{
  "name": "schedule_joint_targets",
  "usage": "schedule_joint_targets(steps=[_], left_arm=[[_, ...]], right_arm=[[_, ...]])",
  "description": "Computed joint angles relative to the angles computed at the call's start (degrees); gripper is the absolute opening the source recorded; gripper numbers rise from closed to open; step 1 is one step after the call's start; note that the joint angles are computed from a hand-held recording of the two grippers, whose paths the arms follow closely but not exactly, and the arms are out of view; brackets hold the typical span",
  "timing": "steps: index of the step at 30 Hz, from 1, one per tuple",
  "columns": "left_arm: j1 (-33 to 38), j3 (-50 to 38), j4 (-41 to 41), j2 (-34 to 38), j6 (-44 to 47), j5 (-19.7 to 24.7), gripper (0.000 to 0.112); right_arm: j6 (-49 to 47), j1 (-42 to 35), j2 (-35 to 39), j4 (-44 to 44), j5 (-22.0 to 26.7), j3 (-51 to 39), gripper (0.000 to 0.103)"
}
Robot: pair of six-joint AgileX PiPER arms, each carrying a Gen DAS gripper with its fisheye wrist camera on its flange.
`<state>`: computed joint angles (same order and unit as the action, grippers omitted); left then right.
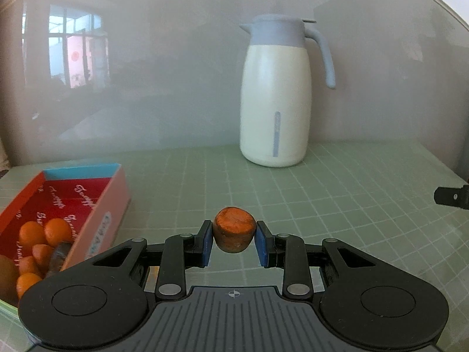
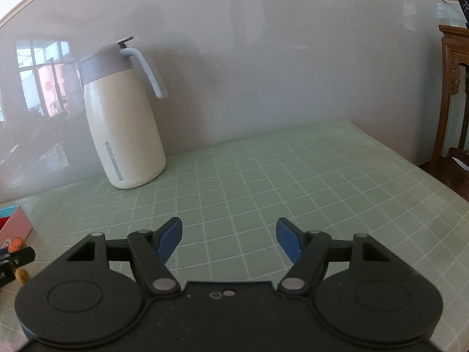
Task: Organize fruits
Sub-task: 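Carry the orange-red fruit with the left tool into the box and release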
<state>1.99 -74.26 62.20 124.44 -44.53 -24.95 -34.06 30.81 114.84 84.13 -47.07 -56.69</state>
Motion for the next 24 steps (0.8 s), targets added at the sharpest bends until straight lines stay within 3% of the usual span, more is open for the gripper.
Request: schedule_joint_targets(steps=[24], left_arm=[[10.55,-7.75,8.43,3.40,-9.37,-0.88,0.031]], right_arm=[[-13.64,3.14,8.01,6.96,2.51,-16.05,0.071]])
